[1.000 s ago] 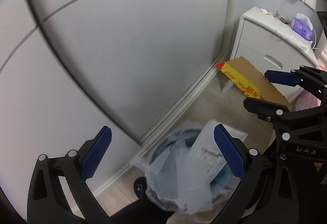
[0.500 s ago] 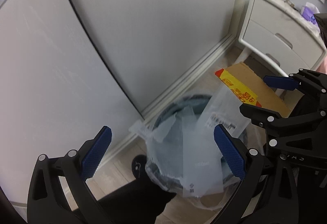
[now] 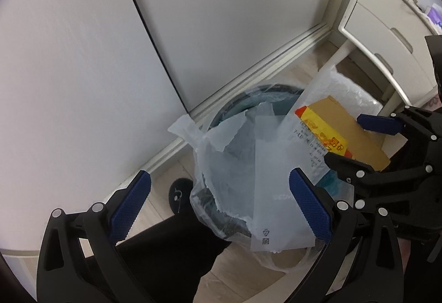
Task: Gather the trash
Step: 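Open the right gripper to drop the cardboard into the bin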
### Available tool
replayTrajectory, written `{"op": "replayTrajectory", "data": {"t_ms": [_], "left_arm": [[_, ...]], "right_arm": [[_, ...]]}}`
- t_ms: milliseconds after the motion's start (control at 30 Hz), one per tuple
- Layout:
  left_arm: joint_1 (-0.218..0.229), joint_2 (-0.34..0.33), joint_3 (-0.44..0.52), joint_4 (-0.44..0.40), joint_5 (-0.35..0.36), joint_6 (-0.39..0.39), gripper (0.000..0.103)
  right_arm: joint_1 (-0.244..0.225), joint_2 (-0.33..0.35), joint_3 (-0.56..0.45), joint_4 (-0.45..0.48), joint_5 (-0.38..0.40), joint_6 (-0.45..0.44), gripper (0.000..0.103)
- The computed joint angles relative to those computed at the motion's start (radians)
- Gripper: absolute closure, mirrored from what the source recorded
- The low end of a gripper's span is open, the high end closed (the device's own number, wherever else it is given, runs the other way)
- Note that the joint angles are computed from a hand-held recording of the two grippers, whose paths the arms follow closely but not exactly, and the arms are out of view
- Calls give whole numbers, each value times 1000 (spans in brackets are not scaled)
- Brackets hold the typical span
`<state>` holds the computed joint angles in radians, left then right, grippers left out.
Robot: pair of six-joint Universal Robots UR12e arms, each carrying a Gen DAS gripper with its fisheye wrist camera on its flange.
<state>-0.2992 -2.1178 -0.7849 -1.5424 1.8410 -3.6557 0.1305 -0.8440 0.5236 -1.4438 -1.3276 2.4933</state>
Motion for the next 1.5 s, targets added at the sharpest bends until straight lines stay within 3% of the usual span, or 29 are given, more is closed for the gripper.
{"op": "replayTrajectory", "data": {"t_ms": [433, 500, 567, 833, 1500], "left_arm": [[12, -6, -8, -67, -33, -73, 6], [14, 0, -18, -56, -34, -82, 6], [16, 7, -29, -44, -35, -94, 6], [12, 11, -30, -41, -27, -91, 6], [5, 13, -23, -23, -20, -94, 6]], "right_arm": [[9, -27, 61, 3, -26, -20, 38], [9, -32, 69, -2, -31, -20, 31], [8, -34, 74, -7, -23, -20, 15], [8, -66, 131, -85, -26, -43, 15], [3, -77, 147, -119, -35, -45, 15]]}}
